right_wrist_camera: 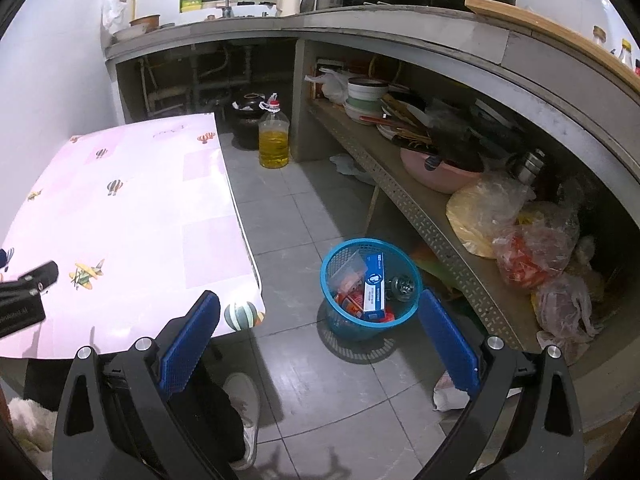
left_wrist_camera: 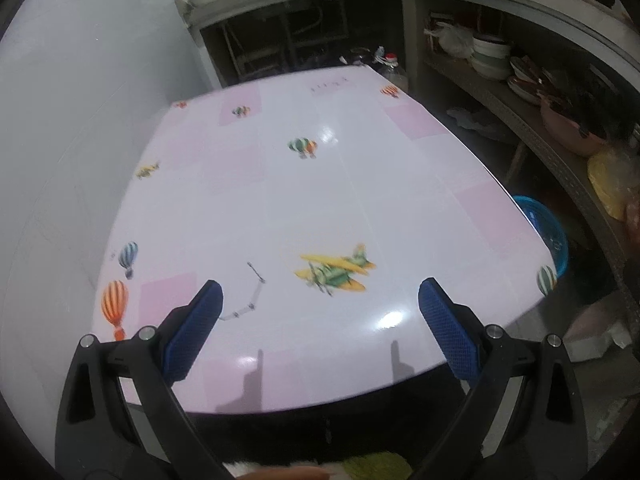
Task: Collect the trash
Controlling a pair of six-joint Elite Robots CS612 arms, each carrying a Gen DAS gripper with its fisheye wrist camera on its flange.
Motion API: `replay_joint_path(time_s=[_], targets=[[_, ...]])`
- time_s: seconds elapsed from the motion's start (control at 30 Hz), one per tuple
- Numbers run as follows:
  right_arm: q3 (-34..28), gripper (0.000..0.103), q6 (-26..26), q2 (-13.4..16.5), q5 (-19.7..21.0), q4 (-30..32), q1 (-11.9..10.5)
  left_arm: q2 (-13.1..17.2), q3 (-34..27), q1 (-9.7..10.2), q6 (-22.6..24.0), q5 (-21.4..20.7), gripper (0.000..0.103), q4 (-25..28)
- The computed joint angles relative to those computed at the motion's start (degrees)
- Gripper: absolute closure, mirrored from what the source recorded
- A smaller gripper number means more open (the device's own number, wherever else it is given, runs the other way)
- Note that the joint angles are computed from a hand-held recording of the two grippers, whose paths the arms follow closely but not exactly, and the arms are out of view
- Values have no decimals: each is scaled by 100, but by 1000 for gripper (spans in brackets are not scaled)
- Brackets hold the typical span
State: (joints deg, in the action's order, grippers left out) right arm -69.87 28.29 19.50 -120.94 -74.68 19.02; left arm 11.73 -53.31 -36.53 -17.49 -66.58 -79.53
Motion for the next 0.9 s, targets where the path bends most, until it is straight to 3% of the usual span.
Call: replay_joint_path(time_s=[0.27, 0.9], targets=[[65, 7, -90, -19, 52, -59, 8, 33, -86, 30, -19, -260, 9, 187], [-65, 7, 25, 37, 15, 77, -6, 139, -282, -49, 449, -487, 9, -18]])
